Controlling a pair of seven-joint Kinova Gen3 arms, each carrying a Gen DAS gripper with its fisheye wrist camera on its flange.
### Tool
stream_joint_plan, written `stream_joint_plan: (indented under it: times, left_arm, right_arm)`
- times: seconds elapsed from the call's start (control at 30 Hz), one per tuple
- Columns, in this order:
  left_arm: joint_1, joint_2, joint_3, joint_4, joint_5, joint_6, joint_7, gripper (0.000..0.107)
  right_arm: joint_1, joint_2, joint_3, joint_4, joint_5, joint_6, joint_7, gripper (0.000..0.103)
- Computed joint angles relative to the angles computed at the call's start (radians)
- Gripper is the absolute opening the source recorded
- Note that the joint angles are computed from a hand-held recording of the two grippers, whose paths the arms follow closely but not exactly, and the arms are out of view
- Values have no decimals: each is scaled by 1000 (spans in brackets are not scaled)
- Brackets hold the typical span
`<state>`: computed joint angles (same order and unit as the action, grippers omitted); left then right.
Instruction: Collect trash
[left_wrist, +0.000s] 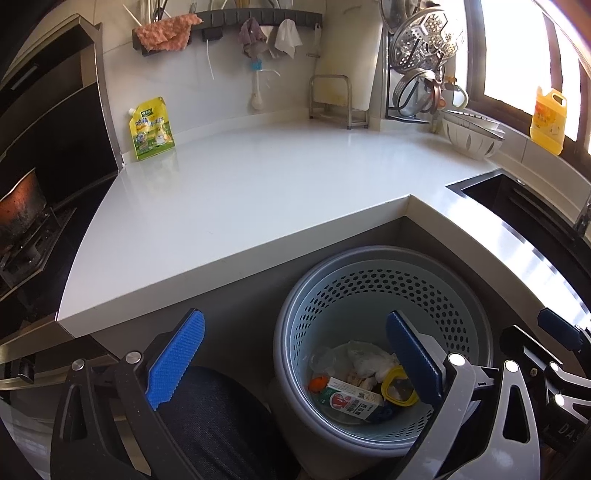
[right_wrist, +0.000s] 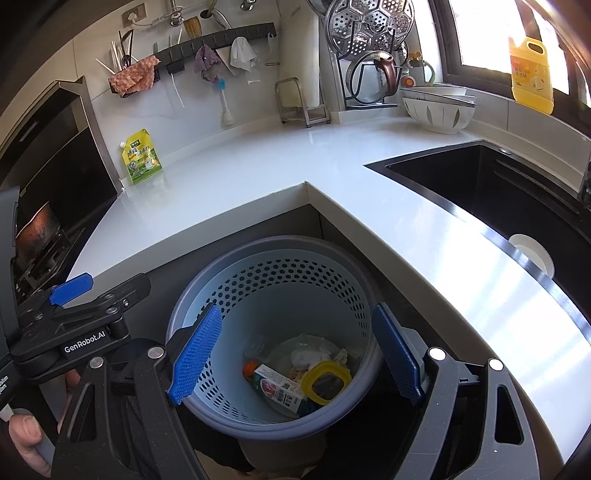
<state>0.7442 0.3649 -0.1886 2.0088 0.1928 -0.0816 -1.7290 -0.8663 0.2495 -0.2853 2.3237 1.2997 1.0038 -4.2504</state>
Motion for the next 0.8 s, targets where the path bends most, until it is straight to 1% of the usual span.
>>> stream_joint_plan:
  times: [0.07,0.13,0.33,0.43,0.47,0.53,0.6,0.7,0.73,0.8]
  left_arm:
    - [32,2,-32,-2,11,4,-3,97]
    - [46,2,-47,-4,17,8,-4,97]
    - [38,5,-50,-19,0,41,27,97]
    - [67,9,-84,-23,-11,47,49,97]
    - [67,10,-84,-24,-17,48,55,97]
    - [45,9,-61,-24,-33,51,65,97]
    - [46,12,-61,-28,-44,56,77,97]
    - [73,16,-90,-28,-56,54,94,97]
    - [97,18,-116,-27,-55,51,99,97]
    - [110,19,-129,-24,-58,45,103,97]
  right_arm:
    - [1,0,0,-1,-1,-1,2,80]
    - [1,-1,0,1,1,-1,0,80]
    - [2,2,1,-5,-10,-2,13,80]
    - [3,4,3,-5,-9,-7,14,80]
    - [3,5,3,-6,-9,-7,15,80]
    - [3,6,4,-7,-10,-8,17,80]
    - [1,7,4,-9,-13,-6,21,80]
    - [0,8,6,-11,-12,-6,20,80]
    - [0,8,6,-11,-11,-7,19,80]
    - [0,9,6,-11,-11,-7,21,80]
